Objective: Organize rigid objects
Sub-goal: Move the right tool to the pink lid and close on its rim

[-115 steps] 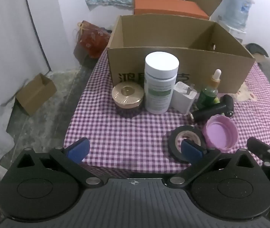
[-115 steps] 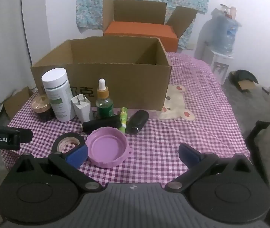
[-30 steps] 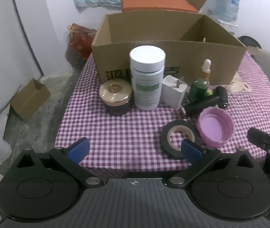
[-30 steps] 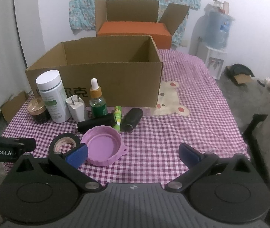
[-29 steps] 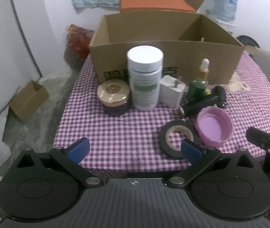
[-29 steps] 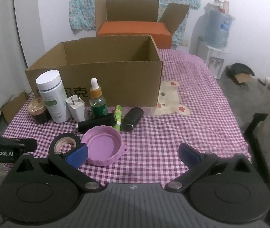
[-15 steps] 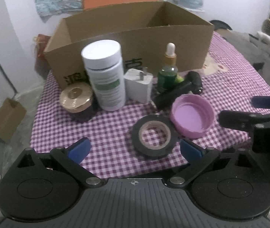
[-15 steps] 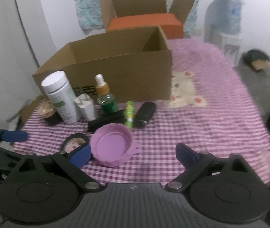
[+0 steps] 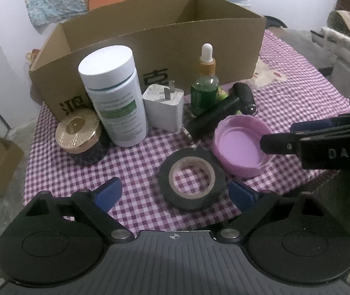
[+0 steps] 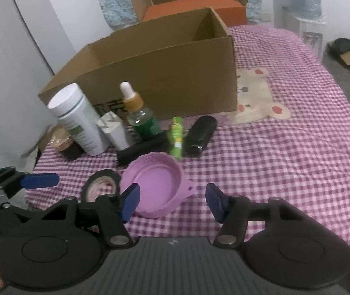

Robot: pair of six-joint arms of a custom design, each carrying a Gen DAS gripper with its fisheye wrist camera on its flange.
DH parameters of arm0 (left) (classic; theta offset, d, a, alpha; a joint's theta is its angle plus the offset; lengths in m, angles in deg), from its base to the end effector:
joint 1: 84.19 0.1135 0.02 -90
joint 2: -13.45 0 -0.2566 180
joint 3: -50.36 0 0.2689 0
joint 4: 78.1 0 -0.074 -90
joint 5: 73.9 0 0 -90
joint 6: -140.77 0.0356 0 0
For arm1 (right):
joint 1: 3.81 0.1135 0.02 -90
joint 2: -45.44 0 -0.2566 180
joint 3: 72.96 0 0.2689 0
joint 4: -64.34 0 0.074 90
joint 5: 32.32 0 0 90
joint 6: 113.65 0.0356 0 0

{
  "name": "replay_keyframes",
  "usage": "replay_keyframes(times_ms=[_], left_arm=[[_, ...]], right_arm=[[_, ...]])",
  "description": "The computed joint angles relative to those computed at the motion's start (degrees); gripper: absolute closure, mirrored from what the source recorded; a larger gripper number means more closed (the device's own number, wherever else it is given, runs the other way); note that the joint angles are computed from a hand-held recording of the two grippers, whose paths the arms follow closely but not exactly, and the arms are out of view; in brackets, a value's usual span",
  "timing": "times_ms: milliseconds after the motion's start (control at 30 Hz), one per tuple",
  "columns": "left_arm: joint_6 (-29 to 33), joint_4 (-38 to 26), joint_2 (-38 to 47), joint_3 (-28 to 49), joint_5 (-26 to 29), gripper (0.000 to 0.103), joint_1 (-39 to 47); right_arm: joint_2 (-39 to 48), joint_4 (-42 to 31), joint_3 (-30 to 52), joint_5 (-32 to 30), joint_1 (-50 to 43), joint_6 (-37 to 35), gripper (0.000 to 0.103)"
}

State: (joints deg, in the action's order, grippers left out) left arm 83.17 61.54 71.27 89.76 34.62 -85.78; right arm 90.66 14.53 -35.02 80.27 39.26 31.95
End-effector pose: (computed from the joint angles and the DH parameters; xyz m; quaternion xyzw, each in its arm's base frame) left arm 0.1939 -0.0167 0.1536 0.3192 0.8964 -0.0789 0.2972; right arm 0.1292 0.1020 0.1718 0.1578 0.9288 0.0883 0.3235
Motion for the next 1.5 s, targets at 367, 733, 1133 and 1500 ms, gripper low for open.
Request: replay_keyframes(times_ms=[367,733,1133,1500], left_arm=[[0.9,0.5,-0.1,0.4,1.4,0.009,-2.0],[1.3,-1.5,1.3,1.7,4.0,0.008,-7.8],[0.2,1.4,5.3,1.6,-0.3,0.008,-19.2],[-2.3,4.0,9.0,2.4,-3.4,0.014,-23.0]], right_arm=[[3.6,7.6,-3.3,-6.1,-9.8,-11.0,0.082],[-4.8,-1.2,-4.4,-8.6,-12.5,-12.8,0.084],[-13.2,-6.6,-6.1,-14.7,-18.8,-17.0,0.084],[-13.9,-5.0,-7.0,-18.8,-23.2,-21.5,0.084]])
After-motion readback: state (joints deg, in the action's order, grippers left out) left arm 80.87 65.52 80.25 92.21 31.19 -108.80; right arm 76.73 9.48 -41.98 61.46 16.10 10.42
